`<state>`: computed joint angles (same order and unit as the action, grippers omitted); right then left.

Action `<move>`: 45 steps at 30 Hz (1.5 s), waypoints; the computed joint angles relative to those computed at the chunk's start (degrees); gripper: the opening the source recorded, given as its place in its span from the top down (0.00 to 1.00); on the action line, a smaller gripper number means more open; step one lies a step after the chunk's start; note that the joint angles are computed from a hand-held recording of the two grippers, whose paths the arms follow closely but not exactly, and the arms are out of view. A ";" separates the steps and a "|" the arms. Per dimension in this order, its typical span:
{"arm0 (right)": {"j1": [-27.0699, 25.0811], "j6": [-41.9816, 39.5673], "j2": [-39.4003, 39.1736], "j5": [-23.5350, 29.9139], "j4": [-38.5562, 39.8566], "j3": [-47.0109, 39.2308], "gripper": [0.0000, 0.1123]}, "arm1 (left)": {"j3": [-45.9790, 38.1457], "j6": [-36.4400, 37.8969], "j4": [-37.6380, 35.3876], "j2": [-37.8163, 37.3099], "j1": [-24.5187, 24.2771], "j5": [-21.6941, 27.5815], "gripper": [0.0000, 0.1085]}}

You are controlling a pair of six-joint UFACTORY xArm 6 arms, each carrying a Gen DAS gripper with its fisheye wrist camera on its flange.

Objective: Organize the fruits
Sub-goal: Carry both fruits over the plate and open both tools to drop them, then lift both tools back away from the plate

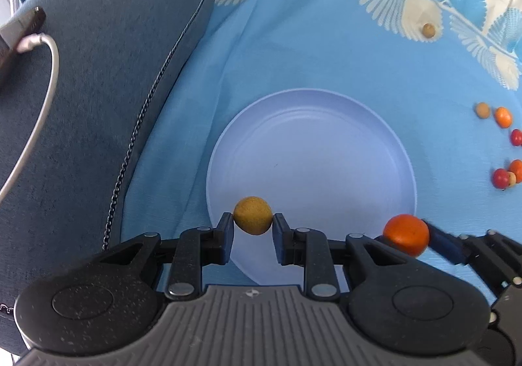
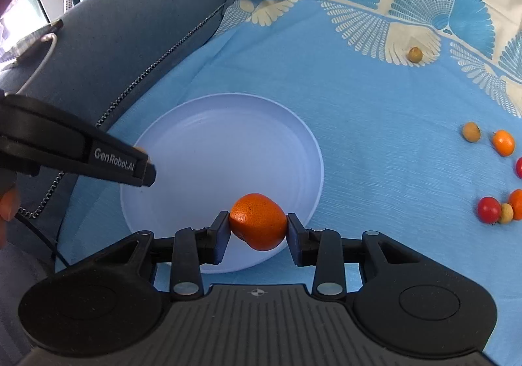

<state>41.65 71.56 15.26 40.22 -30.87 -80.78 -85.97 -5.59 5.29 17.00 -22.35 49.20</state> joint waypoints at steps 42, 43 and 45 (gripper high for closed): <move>33.30 40.82 -42.46 67.11 -23.53 16.84 0.23 | -18.73 5.53 1.86 -32.91 -17.18 25.83 0.05; 34.15 41.18 -42.55 68.45 -23.88 16.73 0.23 | -17.68 5.97 1.71 -33.89 -17.53 25.36 0.05; 35.55 41.72 -42.61 70.29 -24.40 16.62 0.23 | -15.86 6.38 2.44 -35.48 -18.79 23.95 0.05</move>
